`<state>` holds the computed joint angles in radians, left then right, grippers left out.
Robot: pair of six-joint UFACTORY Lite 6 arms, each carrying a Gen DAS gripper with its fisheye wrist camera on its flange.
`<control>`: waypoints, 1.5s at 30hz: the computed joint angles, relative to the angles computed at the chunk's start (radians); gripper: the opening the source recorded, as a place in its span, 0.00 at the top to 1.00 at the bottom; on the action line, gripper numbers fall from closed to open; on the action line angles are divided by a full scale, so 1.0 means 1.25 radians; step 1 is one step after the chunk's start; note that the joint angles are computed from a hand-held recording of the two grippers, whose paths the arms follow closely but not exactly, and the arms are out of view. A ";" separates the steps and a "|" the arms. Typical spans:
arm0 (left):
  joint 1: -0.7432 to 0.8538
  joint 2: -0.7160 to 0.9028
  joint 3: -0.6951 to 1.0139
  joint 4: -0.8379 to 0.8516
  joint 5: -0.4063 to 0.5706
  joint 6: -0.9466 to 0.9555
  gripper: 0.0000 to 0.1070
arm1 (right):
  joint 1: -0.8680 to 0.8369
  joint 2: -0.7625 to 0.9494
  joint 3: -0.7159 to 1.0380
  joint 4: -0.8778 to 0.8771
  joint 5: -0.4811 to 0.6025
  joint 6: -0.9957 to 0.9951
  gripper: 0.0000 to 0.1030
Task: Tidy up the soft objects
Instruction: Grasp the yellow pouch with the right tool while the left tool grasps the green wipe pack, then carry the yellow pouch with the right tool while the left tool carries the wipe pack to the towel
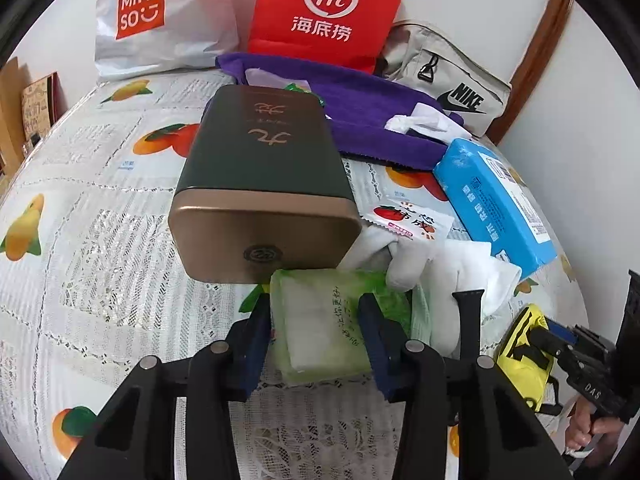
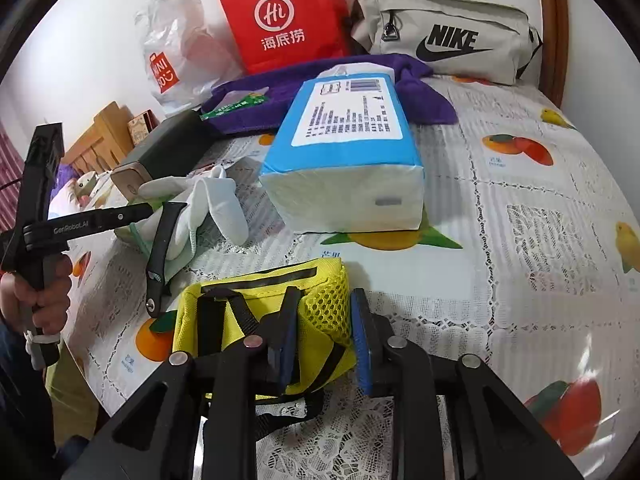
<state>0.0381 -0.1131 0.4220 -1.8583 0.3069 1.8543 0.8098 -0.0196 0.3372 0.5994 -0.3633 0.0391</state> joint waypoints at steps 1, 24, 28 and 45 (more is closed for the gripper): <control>0.010 -0.003 -0.004 0.000 0.010 -0.001 0.65 | -0.003 0.006 0.001 -0.022 -0.005 0.024 0.69; 0.191 -0.251 -0.107 0.349 0.156 -0.297 0.84 | 0.046 -0.150 -0.059 0.232 -0.001 -0.182 0.79; 0.248 -0.305 -0.119 0.421 0.205 -0.352 0.84 | 0.048 -0.192 -0.070 0.335 0.008 -0.275 0.79; 0.308 -0.440 -0.079 0.596 0.278 -0.546 0.84 | 0.091 -0.345 -0.029 0.789 -0.017 -0.752 0.79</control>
<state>0.4229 -0.6632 0.3235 -1.1135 0.6544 1.1715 0.9234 -0.4509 0.3013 1.5852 -0.3845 -0.9005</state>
